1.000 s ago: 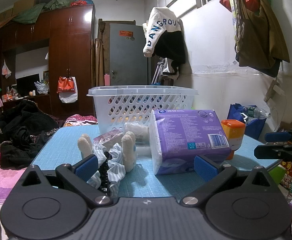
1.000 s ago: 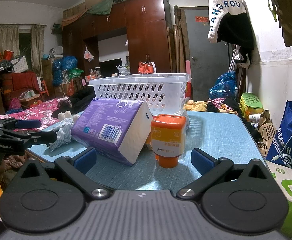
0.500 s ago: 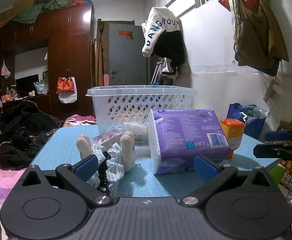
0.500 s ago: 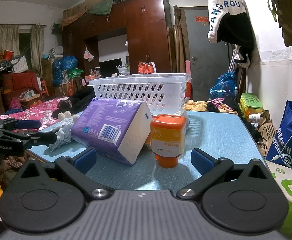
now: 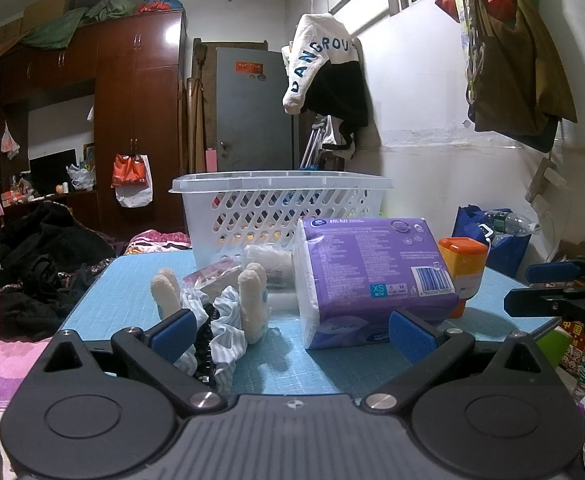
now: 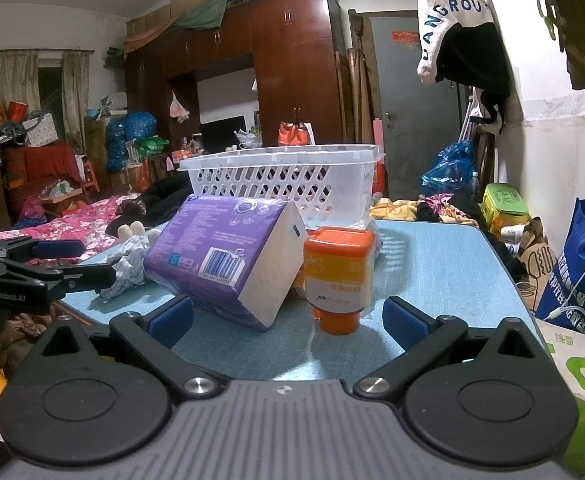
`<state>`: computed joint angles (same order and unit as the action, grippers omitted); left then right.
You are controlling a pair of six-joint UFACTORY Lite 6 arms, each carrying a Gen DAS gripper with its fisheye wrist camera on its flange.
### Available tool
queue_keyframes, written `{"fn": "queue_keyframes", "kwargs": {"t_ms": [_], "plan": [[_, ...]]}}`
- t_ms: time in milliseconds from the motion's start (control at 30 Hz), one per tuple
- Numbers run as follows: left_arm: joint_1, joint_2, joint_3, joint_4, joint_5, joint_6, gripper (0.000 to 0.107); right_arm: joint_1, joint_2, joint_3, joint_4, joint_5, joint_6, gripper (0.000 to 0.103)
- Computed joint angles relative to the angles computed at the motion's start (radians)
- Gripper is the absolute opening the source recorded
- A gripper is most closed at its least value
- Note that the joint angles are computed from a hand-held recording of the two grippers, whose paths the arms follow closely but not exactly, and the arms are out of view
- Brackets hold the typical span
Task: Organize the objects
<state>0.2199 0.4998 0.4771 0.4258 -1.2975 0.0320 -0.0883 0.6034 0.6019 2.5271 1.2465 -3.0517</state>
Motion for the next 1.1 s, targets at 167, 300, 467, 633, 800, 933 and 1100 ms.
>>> {"fn": "queue_keyframes", "kwargs": {"t_ms": [167, 300, 467, 633, 800, 933, 1100], "plan": [[0.000, 0.000, -0.001, 0.001, -0.002, 0.002, 0.103, 0.002, 0.007, 0.003, 0.001, 0.001, 0.004, 0.103], [-0.002, 0.002, 0.000, -0.001, -0.002, 0.002, 0.103, 0.001, 0.007, 0.005, -0.001, -0.003, 0.010, 0.103], [-0.001, 0.001, 0.000, 0.000, -0.002, 0.001, 0.103, 0.000, 0.006, 0.005, -0.002, -0.004, 0.010, 0.103], [-0.001, 0.001, 0.000, 0.000, -0.002, 0.001, 0.103, -0.001, 0.006, 0.009, -0.005, -0.008, 0.014, 0.103], [-0.002, 0.001, -0.001, -0.001, -0.003, 0.003, 0.103, -0.002, 0.008, 0.009, -0.003, -0.001, 0.011, 0.103], [-0.001, 0.006, -0.001, 0.006, -0.012, 0.006, 0.103, -0.016, 0.021, 0.015, -0.024, 0.022, 0.021, 0.103], [0.017, 0.023, 0.004, 0.039, -0.057, 0.005, 0.103, -0.021, 0.078, 0.018, 0.001, 0.149, -0.020, 0.103]]}}
